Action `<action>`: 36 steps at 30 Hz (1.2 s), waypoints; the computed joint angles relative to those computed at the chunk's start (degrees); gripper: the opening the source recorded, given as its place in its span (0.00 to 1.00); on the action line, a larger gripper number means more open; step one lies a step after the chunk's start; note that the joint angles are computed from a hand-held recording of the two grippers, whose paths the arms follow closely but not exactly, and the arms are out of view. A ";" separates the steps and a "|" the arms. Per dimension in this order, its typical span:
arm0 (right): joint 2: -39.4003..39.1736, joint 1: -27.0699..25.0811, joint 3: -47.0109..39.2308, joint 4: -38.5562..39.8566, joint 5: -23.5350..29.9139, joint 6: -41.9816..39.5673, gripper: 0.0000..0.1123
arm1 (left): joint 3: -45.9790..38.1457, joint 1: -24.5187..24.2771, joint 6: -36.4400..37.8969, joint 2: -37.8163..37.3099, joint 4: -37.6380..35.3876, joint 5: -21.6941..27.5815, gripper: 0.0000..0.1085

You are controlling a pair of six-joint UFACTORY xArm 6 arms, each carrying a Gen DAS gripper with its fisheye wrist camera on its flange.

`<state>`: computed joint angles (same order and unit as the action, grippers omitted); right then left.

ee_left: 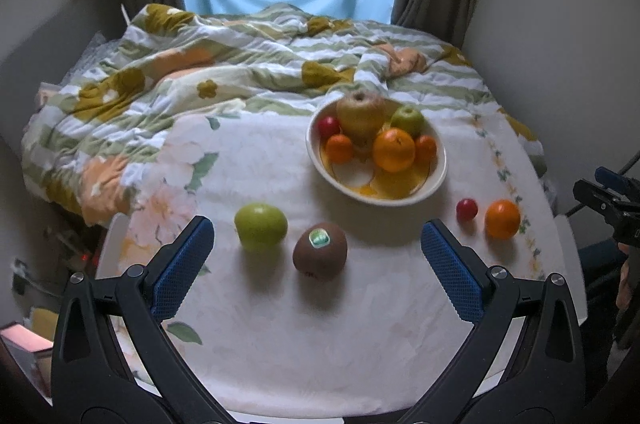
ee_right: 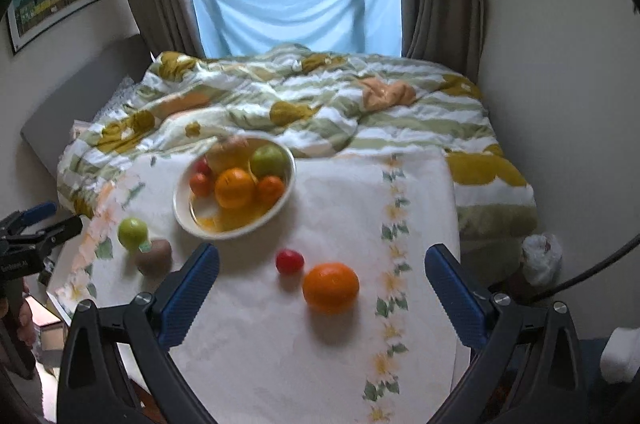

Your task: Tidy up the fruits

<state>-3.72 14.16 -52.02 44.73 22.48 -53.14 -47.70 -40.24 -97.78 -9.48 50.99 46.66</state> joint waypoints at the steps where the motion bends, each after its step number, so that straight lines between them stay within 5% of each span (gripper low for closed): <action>1: 0.16 -0.05 0.50 0.44 -0.21 -0.63 0.91 | 0.27 0.09 -0.43 0.47 0.36 -0.63 0.95; 14: 8.06 0.49 2.37 2.76 -5.24 -4.14 0.91 | 2.47 6.24 -2.52 10.11 2.68 -15.04 0.95; 20: 12.16 0.37 1.05 -4.44 -4.99 1.90 0.91 | 1.31 9.99 7.56 14.98 -1.90 -20.58 0.86; 30: 15.79 0.74 -1.39 -9.64 -4.33 5.99 0.85 | -0.17 12.21 17.42 18.46 -8.38 -23.83 0.58; 36: 17.22 0.65 -2.96 -10.69 -3.12 7.44 0.76 | -1.13 11.81 21.05 19.07 -10.31 -22.49 0.56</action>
<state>13.50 14.81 -54.97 34.04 19.35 -45.70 -48.84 -28.42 -76.72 9.60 40.68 24.17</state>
